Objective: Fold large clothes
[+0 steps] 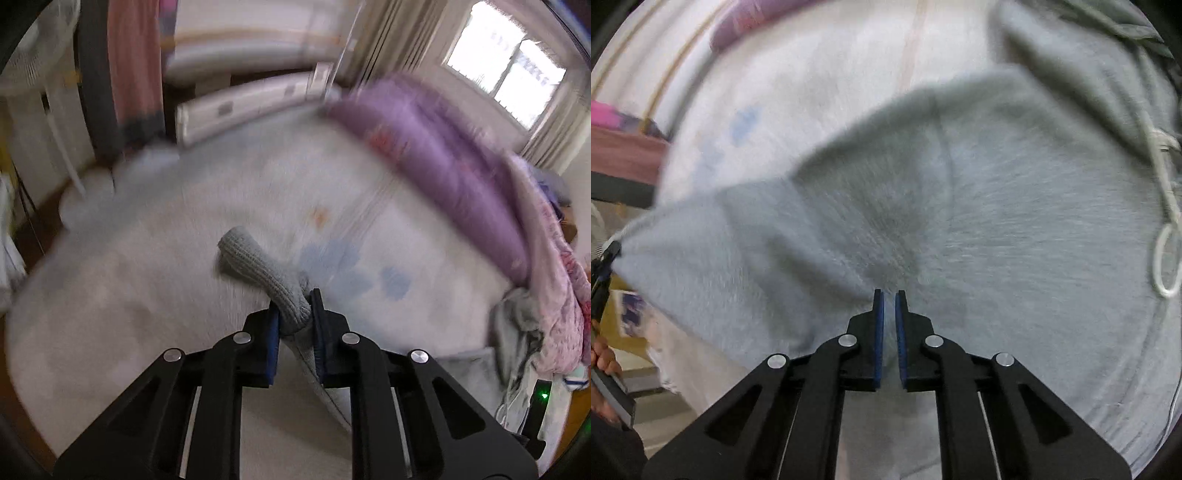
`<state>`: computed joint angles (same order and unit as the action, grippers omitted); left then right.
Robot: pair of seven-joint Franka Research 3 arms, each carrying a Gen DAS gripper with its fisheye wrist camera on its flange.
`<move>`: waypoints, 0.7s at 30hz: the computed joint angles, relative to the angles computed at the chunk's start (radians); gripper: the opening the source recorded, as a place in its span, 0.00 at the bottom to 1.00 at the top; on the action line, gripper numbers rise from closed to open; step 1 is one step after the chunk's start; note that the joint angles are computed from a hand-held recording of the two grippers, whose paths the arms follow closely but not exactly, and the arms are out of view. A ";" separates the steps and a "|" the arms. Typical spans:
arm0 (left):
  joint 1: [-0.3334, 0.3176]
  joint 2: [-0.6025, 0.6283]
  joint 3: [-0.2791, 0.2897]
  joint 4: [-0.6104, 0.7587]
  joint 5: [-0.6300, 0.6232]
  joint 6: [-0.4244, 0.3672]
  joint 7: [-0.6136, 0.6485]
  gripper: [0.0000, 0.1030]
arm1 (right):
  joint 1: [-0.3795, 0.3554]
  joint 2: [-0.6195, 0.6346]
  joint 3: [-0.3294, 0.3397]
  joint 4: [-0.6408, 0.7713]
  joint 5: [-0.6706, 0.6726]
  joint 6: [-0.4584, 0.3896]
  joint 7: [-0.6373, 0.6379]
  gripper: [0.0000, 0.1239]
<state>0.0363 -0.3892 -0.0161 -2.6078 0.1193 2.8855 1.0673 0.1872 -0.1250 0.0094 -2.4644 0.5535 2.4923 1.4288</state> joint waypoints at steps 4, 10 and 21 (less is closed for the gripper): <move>0.034 -0.163 -0.165 0.018 -0.019 -0.008 -0.020 0.14 | -0.075 -0.141 -0.043 -0.089 -0.100 -0.038 -0.017 0.05; -0.114 -0.059 -0.314 0.189 0.070 0.073 -0.131 0.14 | -0.290 -0.301 -0.143 -0.173 -0.287 -0.089 -0.019 0.05; -0.354 0.688 -0.549 0.754 0.568 -0.090 -0.510 0.15 | -0.687 -0.243 -0.319 -0.018 -0.457 -0.026 -0.161 0.05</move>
<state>-0.3173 0.2991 -0.5648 -1.8536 0.6877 2.7959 0.5575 -0.4995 -0.3680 -0.3092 -2.4822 0.0965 2.4662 1.2678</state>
